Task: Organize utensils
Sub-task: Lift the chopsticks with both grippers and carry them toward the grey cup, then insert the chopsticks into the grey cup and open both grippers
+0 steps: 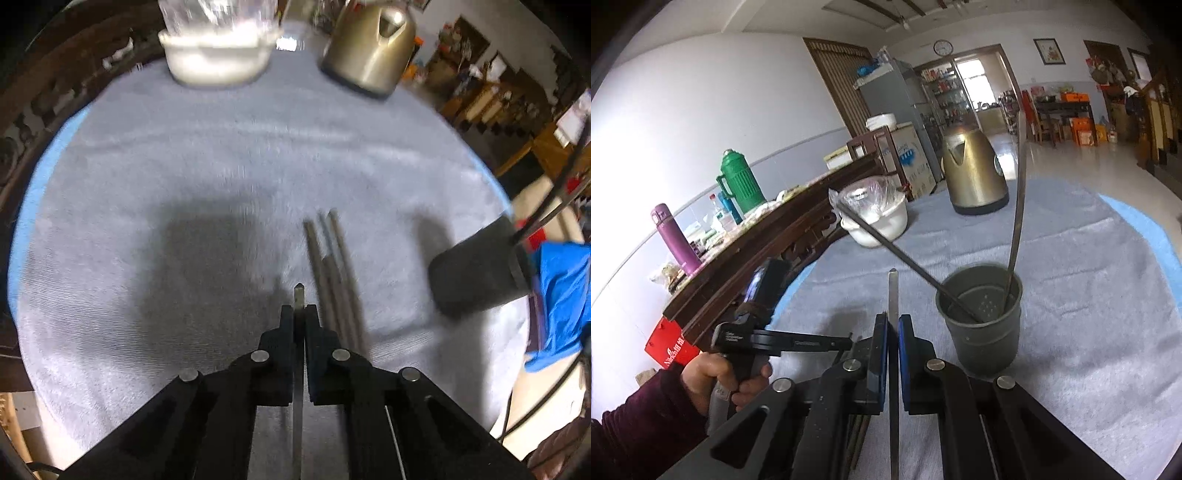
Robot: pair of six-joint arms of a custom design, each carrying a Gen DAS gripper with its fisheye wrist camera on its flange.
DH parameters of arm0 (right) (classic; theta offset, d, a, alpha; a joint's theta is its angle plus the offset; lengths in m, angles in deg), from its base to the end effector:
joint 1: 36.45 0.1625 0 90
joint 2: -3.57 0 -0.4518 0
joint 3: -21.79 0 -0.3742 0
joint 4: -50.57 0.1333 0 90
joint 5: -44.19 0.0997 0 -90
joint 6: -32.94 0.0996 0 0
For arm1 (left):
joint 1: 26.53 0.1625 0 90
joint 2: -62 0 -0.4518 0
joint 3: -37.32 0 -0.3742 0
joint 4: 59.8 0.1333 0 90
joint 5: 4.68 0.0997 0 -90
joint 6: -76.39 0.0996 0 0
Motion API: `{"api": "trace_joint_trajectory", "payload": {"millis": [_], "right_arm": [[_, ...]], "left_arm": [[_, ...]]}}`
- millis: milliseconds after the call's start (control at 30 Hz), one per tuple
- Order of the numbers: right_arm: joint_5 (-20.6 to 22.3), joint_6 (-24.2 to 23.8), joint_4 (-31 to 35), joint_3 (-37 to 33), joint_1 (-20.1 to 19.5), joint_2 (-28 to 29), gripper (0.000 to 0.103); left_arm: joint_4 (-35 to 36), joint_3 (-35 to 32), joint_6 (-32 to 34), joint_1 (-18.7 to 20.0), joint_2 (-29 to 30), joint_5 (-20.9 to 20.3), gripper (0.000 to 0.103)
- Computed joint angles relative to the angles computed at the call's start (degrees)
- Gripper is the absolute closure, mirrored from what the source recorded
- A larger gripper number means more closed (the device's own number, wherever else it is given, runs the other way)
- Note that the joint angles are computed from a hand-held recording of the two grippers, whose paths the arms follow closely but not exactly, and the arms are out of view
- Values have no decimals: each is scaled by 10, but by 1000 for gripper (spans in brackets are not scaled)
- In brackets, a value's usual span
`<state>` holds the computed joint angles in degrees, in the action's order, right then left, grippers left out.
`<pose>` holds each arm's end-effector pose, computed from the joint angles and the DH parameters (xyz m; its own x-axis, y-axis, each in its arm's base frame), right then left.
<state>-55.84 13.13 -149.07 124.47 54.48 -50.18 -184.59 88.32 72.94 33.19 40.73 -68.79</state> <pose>0.1264 -0.6453 0.2837 -0.9259 -0.0379 0.3757 -0.3420 0.5063 -0.7917 -0.2775 -0.8259 0.0604 -0.8251 0.3678 -0.4288 0.4534 0.8839 -0.1142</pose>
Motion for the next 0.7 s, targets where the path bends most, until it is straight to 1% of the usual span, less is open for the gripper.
{"api": "trace_joint_trajectory", "payload": {"millis": [33,133,267,367,467,567,700], "right_arm": [[4,1,-7,2,0,-2,97],[23,3,-41,9,-2,-8,97],[39,-8,-93,10,4,-13,97],[47,-19,-129,6,11,-15,97],[56,-21,-171,-1,14,-14,97],[61,-13,-206,-17,17,-11,97],[40,-31,-255,-53,26,8,97]], "left_arm": [[-29,20,5,-4,-11,0,98],[-150,91,32,-25,-48,-4,98],[-269,154,66,-48,-89,-19,98],[-381,203,101,-68,-115,-29,97],[-444,218,112,-80,-125,-47,98],[-470,215,111,-88,-127,-65,97],[-515,208,114,-97,-120,-90,97]]}}
